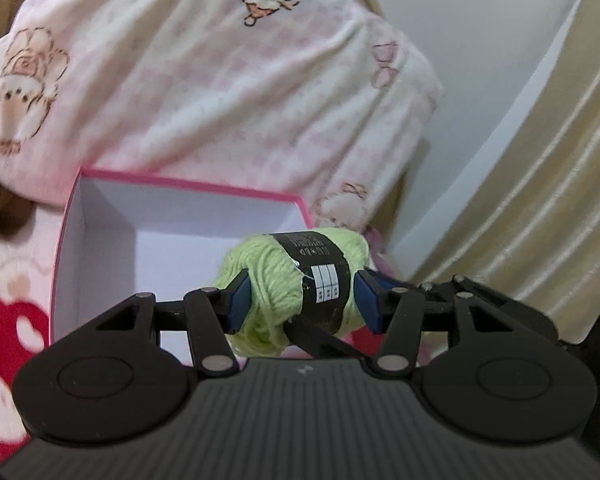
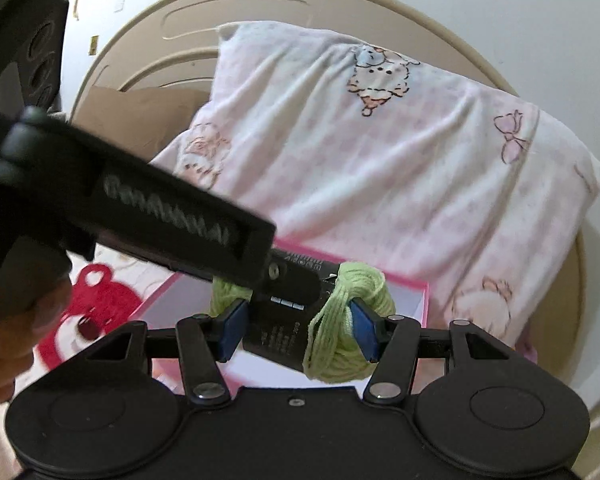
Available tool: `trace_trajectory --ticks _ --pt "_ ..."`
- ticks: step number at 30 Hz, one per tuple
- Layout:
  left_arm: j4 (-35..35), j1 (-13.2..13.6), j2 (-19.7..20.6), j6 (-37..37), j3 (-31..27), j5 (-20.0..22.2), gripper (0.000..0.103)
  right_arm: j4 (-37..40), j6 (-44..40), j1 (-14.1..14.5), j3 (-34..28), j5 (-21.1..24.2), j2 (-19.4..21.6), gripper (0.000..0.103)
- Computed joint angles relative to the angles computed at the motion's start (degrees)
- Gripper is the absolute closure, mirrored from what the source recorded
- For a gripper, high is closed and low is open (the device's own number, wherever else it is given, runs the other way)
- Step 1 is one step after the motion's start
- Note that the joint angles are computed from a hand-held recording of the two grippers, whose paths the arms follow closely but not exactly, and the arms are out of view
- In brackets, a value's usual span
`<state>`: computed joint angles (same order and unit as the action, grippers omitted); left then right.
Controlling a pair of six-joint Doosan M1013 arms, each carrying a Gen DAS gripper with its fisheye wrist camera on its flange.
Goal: Organize objects
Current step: 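Lift the yarn ball with the left tool and carry it into the pink box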
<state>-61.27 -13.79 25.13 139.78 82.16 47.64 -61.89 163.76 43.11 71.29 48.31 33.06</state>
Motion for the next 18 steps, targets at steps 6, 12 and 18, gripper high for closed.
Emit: trace_trajectory --ticks 6,12,18 --pt "7.36 -1.58 7.1 -9.51 -8.51 0.53 0.051 8.0 -2.0 -4.83 -1.64 -5.04 2.18 0.042" --pt "13.9 -2.81 12.43 -15.24 -13.76 4.05 0.051 14.95 -6.28 -7.02 -1.27 -6.54 4.28 0.044" --pt "11.45 -3.26 14.69 -14.41 -15.34 4.25 0.052 16.71 -11.41 -7.81 -2.68 -6.47 5.87 0.059"
